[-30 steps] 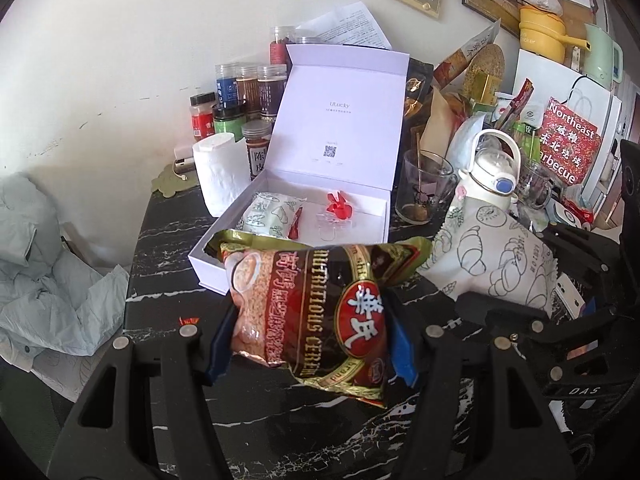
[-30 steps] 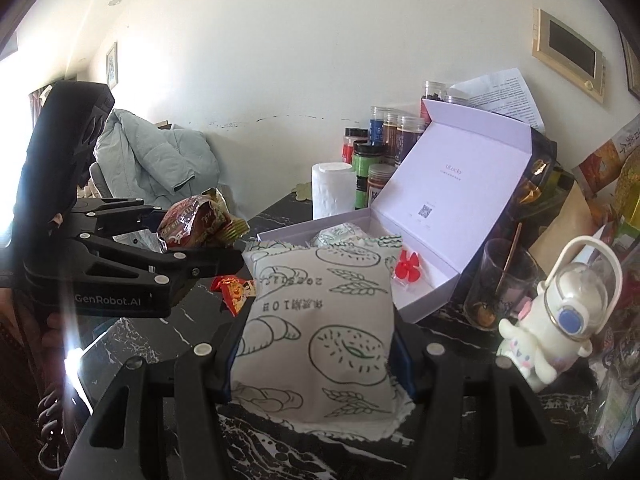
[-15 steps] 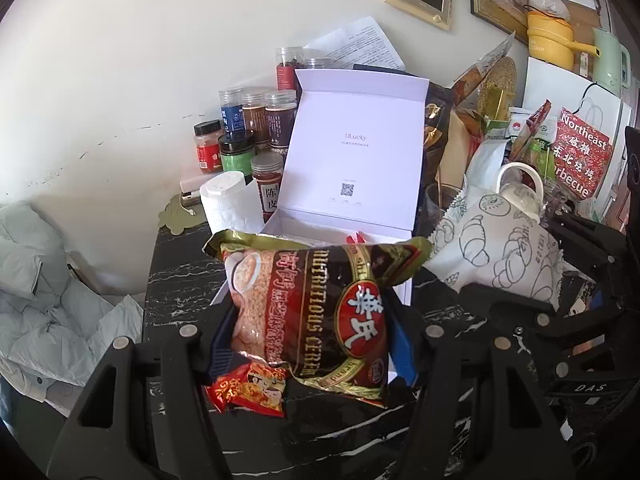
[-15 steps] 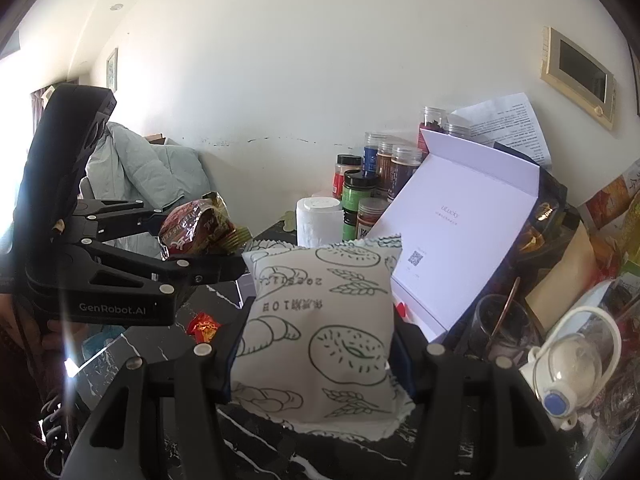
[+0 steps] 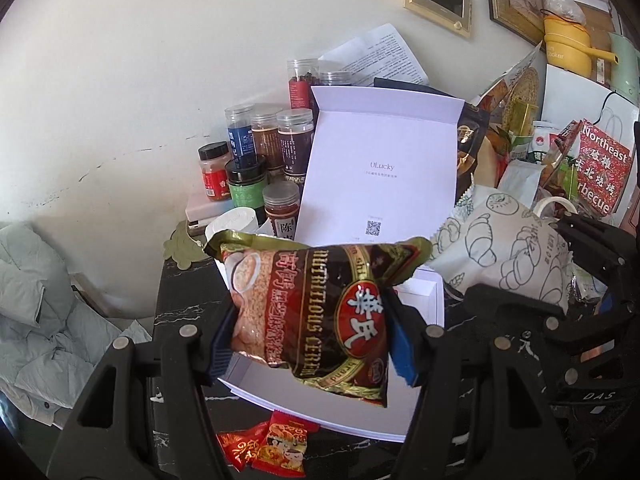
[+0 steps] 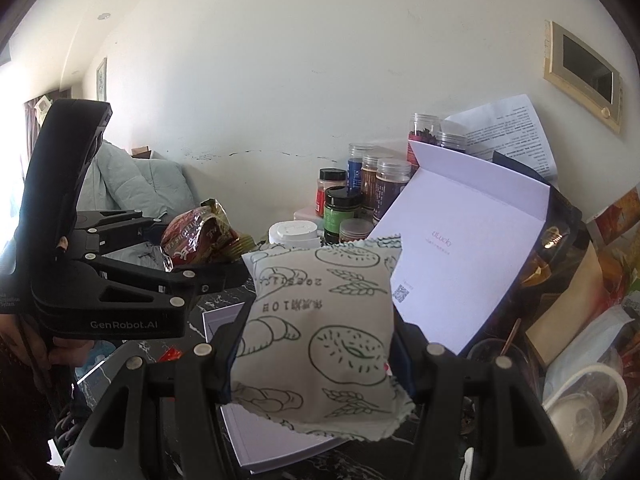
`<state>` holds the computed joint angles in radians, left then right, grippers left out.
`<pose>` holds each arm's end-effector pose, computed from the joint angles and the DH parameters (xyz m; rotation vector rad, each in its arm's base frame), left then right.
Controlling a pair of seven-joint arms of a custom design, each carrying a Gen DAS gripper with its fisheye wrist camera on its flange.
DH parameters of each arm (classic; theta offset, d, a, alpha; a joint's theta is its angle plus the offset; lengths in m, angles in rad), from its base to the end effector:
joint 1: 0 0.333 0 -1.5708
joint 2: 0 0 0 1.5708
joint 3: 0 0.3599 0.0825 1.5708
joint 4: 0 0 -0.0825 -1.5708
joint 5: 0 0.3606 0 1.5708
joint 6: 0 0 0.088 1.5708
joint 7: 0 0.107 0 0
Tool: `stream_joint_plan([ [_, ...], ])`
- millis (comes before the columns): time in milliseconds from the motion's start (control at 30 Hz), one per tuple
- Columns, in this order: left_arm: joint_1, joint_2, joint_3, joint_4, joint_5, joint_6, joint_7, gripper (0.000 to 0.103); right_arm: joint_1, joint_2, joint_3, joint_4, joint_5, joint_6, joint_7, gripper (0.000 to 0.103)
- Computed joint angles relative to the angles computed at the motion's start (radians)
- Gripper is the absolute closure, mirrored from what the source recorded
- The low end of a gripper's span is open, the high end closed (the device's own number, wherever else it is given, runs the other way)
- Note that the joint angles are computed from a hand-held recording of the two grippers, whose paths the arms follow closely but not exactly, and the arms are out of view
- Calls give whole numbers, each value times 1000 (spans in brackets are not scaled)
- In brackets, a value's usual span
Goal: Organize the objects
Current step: 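Carry the cereal packet and white bagel-print bag over the white box, then lower the held cereal packet and white bag into the white box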
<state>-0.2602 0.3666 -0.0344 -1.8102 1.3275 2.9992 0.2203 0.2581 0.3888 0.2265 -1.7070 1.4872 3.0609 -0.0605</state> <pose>0.6090 -0.2547 0.4496 -1.5018 1.8207 -0.8711 0.6359 0.2196 0.4729 -1.8935 0.9870 -0.5791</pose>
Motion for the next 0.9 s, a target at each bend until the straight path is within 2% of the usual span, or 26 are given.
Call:
stream_joint_plan([
  [333, 28, 149, -17, 112, -265, 2, 204, 41, -8, 139, -30, 116, -289, -20, 311, 44],
  [433, 47, 197, -41, 140, -366, 3, 304, 41, -3, 179, -44, 147, -377, -27, 402, 44],
  [567, 29, 247, -18, 178, -436, 8, 362, 41, 13, 221, -82, 176, -501, -46, 540, 44],
  [633, 52, 269, -59, 199, -499, -36, 448, 41, 19, 239, -99, 190, -555, -58, 601, 44],
  [733, 50, 285, -61, 207, -551, -53, 502, 41, 31, 263, -122, 210, -631, -80, 688, 44],
  [900, -31, 297, 27, 229, -528, -98, 459, 41, 27, 284, -113, 220, -723, -87, 765, 44],
])
